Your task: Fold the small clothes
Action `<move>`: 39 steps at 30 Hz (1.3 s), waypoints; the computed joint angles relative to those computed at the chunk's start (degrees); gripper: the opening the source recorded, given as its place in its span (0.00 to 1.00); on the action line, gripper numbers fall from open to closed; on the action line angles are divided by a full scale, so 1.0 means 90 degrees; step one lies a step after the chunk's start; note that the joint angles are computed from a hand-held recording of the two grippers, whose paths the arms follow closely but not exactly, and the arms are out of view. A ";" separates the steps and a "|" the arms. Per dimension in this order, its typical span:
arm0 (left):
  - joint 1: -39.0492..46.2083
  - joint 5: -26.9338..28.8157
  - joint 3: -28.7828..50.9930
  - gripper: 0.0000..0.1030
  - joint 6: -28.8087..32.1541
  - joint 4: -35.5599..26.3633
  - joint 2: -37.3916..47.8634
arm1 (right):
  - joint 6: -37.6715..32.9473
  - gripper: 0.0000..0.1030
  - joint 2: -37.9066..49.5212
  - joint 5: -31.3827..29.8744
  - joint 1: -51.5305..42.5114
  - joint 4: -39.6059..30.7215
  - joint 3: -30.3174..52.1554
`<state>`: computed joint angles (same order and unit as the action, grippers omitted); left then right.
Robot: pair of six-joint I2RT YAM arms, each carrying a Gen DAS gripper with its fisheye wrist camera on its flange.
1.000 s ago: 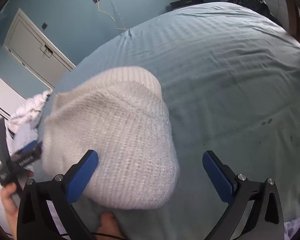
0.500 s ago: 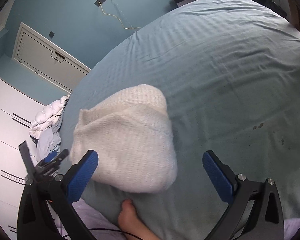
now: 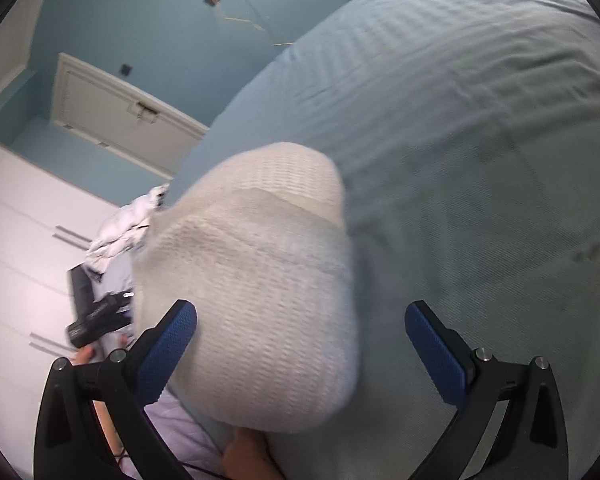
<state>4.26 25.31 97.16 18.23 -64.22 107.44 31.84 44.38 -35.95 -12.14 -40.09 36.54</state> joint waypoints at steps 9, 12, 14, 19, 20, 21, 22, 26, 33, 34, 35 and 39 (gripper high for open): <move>-0.0862 -0.0426 0.0247 1.00 -0.0046 0.0068 0.0313 | 0.0070 0.99 0.0218 -0.0219 0.0075 0.0309 -0.0152; -0.0878 -0.0285 0.0763 1.00 -0.0131 -0.0276 0.0794 | 0.0005 0.99 0.0145 -0.0289 -0.0046 0.0157 -0.0180; -0.0714 0.0128 0.1229 1.00 -0.0192 -0.0747 0.1276 | 0.0013 0.99 0.0110 -0.0340 -0.0123 0.0111 -0.0199; -0.0525 0.1101 0.1326 1.00 -0.0588 -0.1069 0.1829 | -0.0016 0.99 0.0036 -0.0397 -0.0264 0.0010 -0.0259; -0.0520 0.1452 0.1406 1.00 -0.0674 -0.1255 0.2056 | -0.0029 0.99 0.0033 -0.0551 -0.0417 0.0005 -0.0283; -0.0539 0.1744 0.1509 1.00 -0.0614 -0.1495 0.2251 | -0.0033 0.99 0.0045 -0.0728 -0.0580 0.0030 -0.0313; -0.0579 0.1948 0.1523 1.00 -0.0530 -0.1629 0.2357 | -0.0069 0.99 0.0033 -0.0960 -0.0807 0.0014 -0.0359; -0.0675 0.2329 0.1611 0.74 -0.0360 -0.1794 0.2412 | -0.0221 0.99 0.0257 -0.2070 -0.1833 -0.0077 -0.0617; -0.0891 0.2011 0.1546 0.61 -0.0482 -0.1541 0.2030 | -0.0527 0.99 0.1387 -0.3152 -0.1884 0.0312 -0.0921; -0.0905 0.2019 0.1540 0.60 -0.0503 -0.1524 0.2019 | -0.0508 0.99 0.1576 -0.3245 -0.1806 0.0506 -0.0983; -0.0894 0.2028 0.1460 0.60 -0.0495 -0.1538 0.1927 | -0.0484 0.99 0.1724 -0.3408 -0.1776 0.0703 -0.1056; -0.0817 0.2129 0.1097 0.60 -0.0577 -0.1359 0.1774 | -0.0363 0.99 0.2422 -0.4303 -0.1696 0.1458 -0.1310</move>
